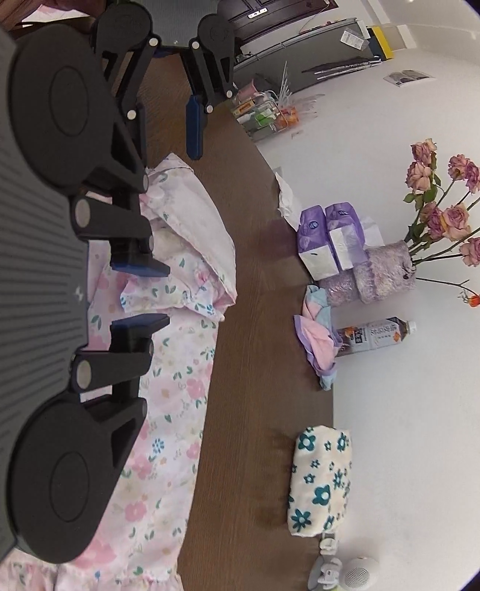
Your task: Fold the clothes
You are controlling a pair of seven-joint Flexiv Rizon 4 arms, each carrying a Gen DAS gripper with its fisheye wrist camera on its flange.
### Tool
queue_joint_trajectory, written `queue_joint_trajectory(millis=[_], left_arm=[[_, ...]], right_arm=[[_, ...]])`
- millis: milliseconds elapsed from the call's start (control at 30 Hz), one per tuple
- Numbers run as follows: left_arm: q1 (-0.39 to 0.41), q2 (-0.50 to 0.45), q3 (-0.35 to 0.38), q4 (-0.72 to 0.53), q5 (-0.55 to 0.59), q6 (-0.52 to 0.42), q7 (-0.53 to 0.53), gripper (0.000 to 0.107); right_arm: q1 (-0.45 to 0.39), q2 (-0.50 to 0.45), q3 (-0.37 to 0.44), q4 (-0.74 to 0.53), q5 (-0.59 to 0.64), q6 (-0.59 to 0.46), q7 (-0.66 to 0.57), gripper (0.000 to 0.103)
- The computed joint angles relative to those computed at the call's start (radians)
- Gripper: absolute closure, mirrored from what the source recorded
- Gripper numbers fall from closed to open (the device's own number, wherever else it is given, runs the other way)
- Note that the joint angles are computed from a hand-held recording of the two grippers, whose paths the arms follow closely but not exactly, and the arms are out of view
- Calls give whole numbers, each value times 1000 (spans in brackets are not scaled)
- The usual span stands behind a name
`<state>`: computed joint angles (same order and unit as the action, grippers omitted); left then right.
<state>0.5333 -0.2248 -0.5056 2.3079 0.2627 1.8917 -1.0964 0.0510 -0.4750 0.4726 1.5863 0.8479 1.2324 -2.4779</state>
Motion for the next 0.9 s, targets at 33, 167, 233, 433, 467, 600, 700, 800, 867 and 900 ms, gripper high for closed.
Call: queue_joint_trajectory(millis=[33, 167, 233, 433, 467, 600, 700, 800, 867, 900], left_arm=[[40, -8, -41, -2, 13, -5, 1, 85], [151, -32, -159, -2, 48, 2, 23, 87], [198, -41, -214, -1, 59, -1, 42, 87], [251, -62, -287, 5, 45, -14, 114, 87], [255, -64, -293, 7, 42, -13, 124, 87], [267, -74, -311, 9, 35, -13, 155, 87], [251, -81, -302, 5, 36, -13, 182, 87], [241, -85, -293, 3, 35, -8, 198, 87], [236, -88, -287, 2, 37, -4, 204, 87], [239, -89, -290, 2, 39, -3, 206, 85]], right_arm=[[-1, -3, 3, -4, 3, -10, 2, 83], [4, -10, 5, -15, 17, -34, 5, 83], [11, -10, 1, -18, 17, -35, 11, 83], [25, 2, -22, -2, -6, -23, 60, 82], [17, 8, -17, 1, 6, -9, 55, 82], [-18, 29, 32, -7, 76, 72, -50, 80], [9, 28, 34, -29, 56, 75, -99, 80], [75, 9, 12, -42, -27, 96, -98, 79], [117, -6, -4, -39, -96, 126, -78, 79], [139, -14, -15, -33, -138, 146, -62, 79]])
